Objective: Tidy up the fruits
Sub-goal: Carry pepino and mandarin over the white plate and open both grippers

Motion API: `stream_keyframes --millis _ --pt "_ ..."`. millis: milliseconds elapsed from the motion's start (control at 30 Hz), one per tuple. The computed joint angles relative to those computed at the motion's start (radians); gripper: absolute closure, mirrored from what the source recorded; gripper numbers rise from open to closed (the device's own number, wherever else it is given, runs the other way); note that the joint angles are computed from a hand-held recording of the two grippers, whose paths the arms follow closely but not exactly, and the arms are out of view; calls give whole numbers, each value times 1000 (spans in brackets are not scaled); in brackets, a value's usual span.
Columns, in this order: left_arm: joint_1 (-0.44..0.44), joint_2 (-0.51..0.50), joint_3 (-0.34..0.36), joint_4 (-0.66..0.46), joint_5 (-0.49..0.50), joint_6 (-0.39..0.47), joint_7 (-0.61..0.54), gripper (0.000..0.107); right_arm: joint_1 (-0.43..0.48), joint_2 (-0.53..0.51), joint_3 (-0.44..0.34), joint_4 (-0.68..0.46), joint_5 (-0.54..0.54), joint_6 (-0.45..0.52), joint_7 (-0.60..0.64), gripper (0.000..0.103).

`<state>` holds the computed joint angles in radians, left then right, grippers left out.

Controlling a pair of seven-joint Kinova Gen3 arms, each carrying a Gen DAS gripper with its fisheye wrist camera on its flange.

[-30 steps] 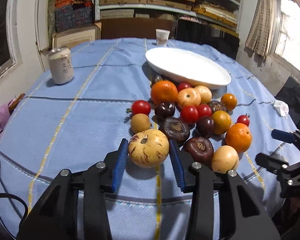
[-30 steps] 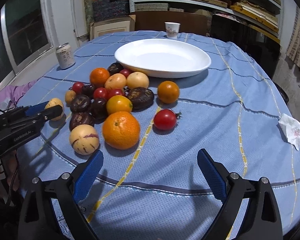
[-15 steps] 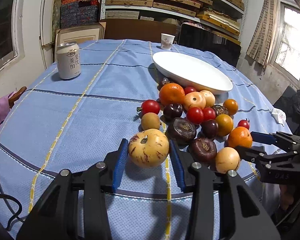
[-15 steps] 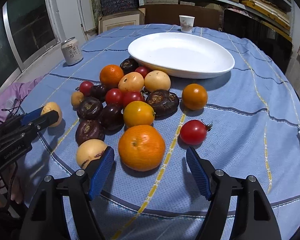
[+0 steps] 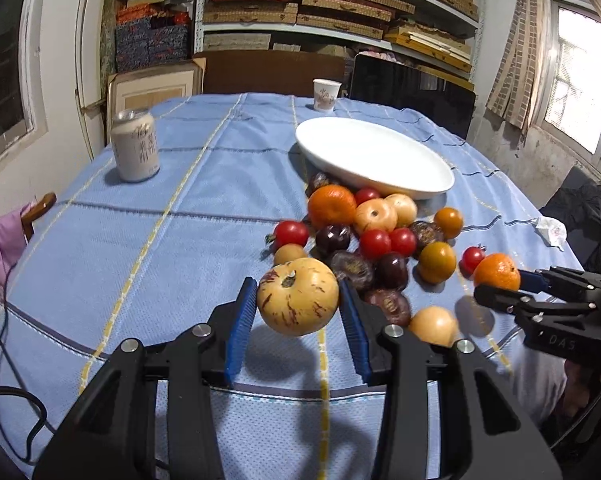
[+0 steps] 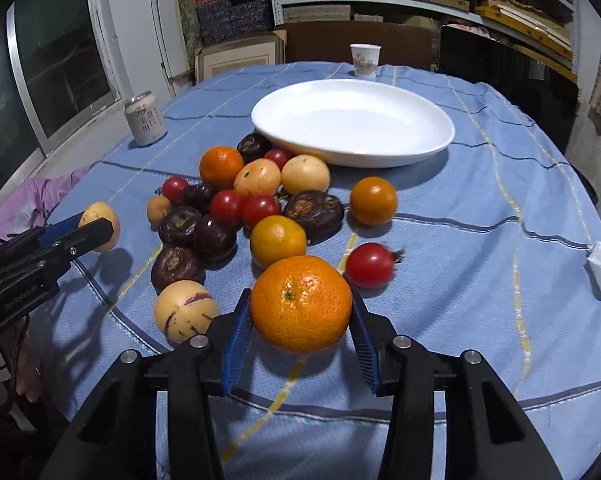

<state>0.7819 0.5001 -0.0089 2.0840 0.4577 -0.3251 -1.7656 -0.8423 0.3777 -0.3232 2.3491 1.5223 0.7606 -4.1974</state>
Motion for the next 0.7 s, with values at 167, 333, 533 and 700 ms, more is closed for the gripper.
stream_keyframes --millis 167,333,533,700 --pt "97 -32 -83 -22 99 34 -86 66 -43 -48 -3 25 -79 79 39 56" --pt "143 -48 -131 -49 173 63 -161 66 -43 -89 7 61 -127 115 34 56" --pt "138 -50 -144 -111 188 116 -202 66 -12 -132 15 82 -135 129 69 56" --pt "188 -17 -227 -214 167 194 -205 66 74 -171 46 66 -83 88 159 56"
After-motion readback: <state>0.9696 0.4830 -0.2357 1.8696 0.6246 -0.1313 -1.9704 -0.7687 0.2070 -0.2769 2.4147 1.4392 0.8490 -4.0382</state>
